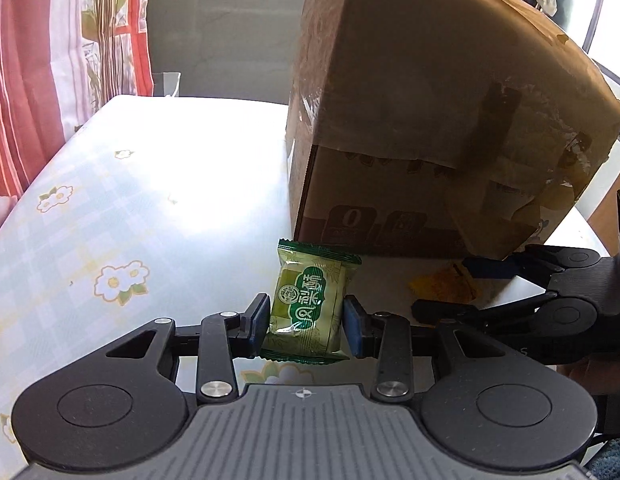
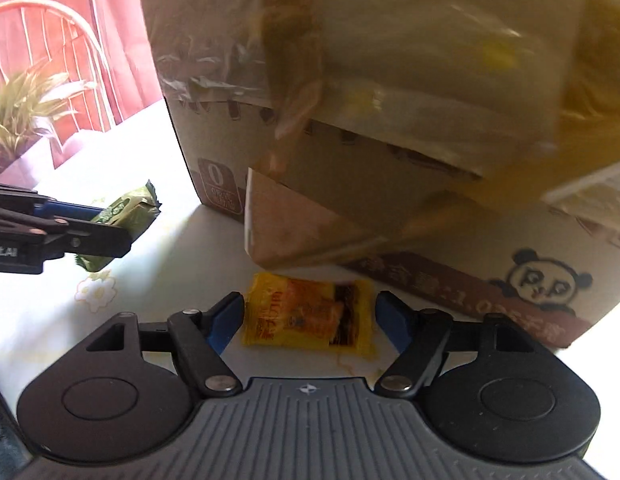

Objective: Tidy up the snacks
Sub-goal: 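Grasp the yellow packet with the right tool while the left tool holds the green packet, then lift both packets and carry them over the box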

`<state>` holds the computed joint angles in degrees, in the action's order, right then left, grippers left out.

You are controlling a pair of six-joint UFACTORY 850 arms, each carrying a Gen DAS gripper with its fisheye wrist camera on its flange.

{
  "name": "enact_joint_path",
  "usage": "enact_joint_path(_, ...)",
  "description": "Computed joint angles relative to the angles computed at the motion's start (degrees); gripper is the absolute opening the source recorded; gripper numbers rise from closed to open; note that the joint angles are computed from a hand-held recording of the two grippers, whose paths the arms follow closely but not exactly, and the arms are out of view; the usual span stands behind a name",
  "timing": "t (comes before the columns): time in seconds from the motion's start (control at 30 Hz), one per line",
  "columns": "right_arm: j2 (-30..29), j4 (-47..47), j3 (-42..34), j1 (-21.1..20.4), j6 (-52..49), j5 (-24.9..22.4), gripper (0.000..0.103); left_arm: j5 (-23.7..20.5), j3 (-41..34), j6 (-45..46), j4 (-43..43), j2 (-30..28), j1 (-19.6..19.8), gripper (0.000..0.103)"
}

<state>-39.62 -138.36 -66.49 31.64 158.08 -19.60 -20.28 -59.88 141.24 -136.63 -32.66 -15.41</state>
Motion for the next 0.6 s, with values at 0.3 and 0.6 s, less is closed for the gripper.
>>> enact_joint_path(0.3, 1.17, -2.74, 3.62, 1.24, 3.33, -4.38, 0.067, 0.67, -2.70, -2.74, 2.63, -2.28, 0.11, 0.041)
enact_joint_path(0.6, 4.73, -15.07, 10.60, 1.33, 19.67, -10.38, 0.049, 0.88, -2.84, -3.66, 3.33, -2.08, -0.33, 0.041)
